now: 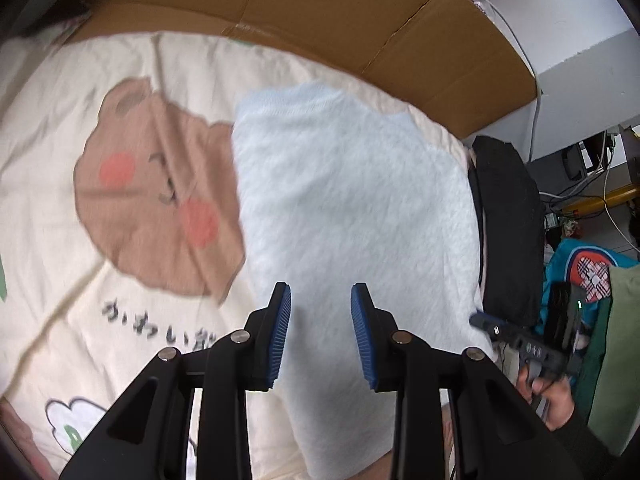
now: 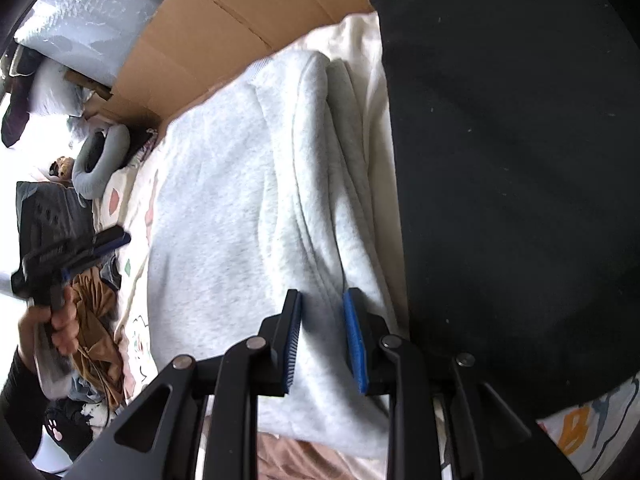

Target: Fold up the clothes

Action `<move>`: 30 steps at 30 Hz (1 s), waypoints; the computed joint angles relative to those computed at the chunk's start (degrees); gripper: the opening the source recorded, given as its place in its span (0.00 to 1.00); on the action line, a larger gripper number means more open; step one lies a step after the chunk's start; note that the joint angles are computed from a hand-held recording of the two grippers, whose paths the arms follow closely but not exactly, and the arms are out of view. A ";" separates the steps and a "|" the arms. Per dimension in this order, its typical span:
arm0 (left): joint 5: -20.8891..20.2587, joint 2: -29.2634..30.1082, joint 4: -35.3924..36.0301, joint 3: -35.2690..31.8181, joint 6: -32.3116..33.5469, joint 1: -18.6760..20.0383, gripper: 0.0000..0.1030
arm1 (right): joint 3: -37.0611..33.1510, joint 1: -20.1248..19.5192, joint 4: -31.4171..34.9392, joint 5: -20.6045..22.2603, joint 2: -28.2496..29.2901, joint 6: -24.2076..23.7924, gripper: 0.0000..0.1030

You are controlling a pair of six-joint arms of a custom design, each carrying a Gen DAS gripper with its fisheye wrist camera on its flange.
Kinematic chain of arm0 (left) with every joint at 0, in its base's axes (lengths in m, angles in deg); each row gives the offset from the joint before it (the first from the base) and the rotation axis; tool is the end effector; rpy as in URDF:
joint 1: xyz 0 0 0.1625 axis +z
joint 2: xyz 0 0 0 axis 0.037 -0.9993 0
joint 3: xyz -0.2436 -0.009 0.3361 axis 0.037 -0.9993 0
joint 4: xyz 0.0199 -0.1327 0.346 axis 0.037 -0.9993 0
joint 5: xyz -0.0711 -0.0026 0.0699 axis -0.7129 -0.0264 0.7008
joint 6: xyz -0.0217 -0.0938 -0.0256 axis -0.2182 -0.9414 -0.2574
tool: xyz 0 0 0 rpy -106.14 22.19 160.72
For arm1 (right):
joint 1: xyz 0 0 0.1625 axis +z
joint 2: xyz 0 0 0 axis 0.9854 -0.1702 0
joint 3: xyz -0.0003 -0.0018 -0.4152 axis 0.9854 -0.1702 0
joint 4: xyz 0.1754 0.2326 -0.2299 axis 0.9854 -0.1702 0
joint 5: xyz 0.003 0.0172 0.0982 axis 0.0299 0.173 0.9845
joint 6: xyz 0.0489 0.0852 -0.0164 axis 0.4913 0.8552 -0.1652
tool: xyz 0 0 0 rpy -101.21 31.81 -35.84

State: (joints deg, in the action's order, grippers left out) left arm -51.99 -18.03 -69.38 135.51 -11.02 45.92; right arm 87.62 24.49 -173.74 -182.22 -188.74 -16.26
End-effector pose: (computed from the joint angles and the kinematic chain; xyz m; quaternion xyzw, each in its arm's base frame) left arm -0.2372 -0.5064 0.3098 0.0945 0.9842 -0.0627 0.1361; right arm 0.1768 -0.2958 0.2993 -0.0657 -0.9713 0.1779 0.1433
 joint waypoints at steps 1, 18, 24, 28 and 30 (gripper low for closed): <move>-0.22 -0.95 -0.63 1.28 -0.33 -0.02 0.30 | -0.31 -0.51 0.53 0.23 0.44 -0.29 0.21; -5.54 -6.81 -5.50 11.32 -3.31 0.96 0.30 | -5.39 0.46 7.53 -3.19 6.27 -2.44 0.09; -6.67 -7.98 -5.87 12.07 -4.00 0.04 0.30 | -9.08 7.17 14.13 -11.31 7.20 0.41 0.07; -6.78 -8.76 -5.87 12.29 -3.43 -1.16 0.30 | -10.63 10.61 17.62 -15.84 8.59 1.94 0.07; -6.97 -9.01 -6.22 12.46 -2.94 -1.75 0.30 | -10.73 10.58 18.35 -16.71 9.02 2.22 0.07</move>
